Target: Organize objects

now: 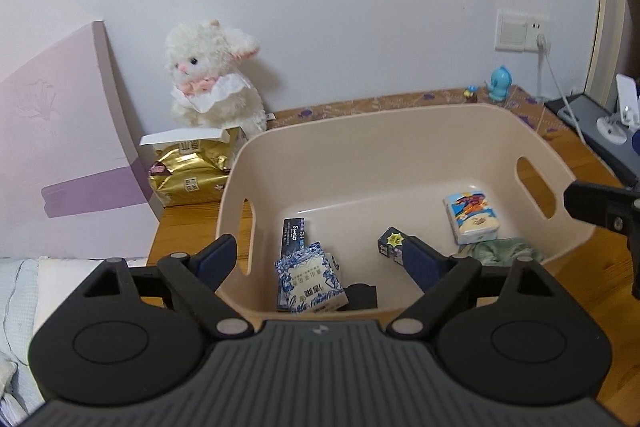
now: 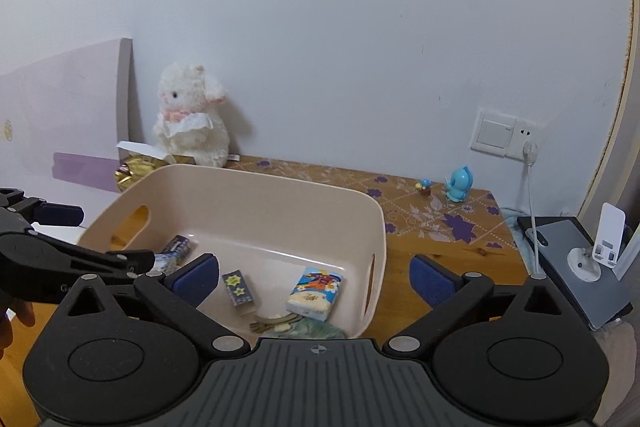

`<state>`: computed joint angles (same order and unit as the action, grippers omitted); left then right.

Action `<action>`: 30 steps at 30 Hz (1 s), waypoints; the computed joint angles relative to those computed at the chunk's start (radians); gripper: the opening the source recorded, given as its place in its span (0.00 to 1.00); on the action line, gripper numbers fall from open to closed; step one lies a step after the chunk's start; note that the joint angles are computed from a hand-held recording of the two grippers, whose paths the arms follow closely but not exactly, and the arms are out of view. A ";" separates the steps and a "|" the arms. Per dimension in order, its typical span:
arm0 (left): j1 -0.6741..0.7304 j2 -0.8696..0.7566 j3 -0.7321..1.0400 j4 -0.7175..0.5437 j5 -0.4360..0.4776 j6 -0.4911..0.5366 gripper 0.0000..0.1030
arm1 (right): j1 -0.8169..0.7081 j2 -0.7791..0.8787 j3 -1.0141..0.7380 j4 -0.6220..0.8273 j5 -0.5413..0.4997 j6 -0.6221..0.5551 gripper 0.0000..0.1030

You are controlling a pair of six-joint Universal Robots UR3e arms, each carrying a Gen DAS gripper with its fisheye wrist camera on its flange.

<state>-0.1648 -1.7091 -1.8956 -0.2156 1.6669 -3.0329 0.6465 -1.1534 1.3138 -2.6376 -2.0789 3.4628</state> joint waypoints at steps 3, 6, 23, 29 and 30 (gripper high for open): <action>-0.001 0.067 -0.059 0.013 -0.002 -0.016 0.88 | 0.023 -0.041 0.048 -0.014 -0.016 0.014 1.00; -0.001 0.135 -0.117 0.024 -0.010 -0.025 0.88 | 0.058 -0.074 0.082 -0.013 -0.048 0.038 1.00; -0.033 0.551 -0.354 -0.061 -0.028 -0.051 0.88 | 0.214 -0.261 0.238 0.045 -0.183 0.162 1.00; -0.091 0.661 -0.391 -0.122 0.041 -0.084 0.88 | 0.282 -0.293 0.256 0.092 -0.241 0.202 1.00; -0.102 0.678 -0.396 -0.136 0.049 -0.087 0.88 | 0.294 -0.298 0.258 0.095 -0.251 0.210 1.00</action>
<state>-0.2667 -1.0307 -2.2916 -0.3517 1.7163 -3.1198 0.9402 -1.4515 1.5723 -2.5428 -2.3297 3.6733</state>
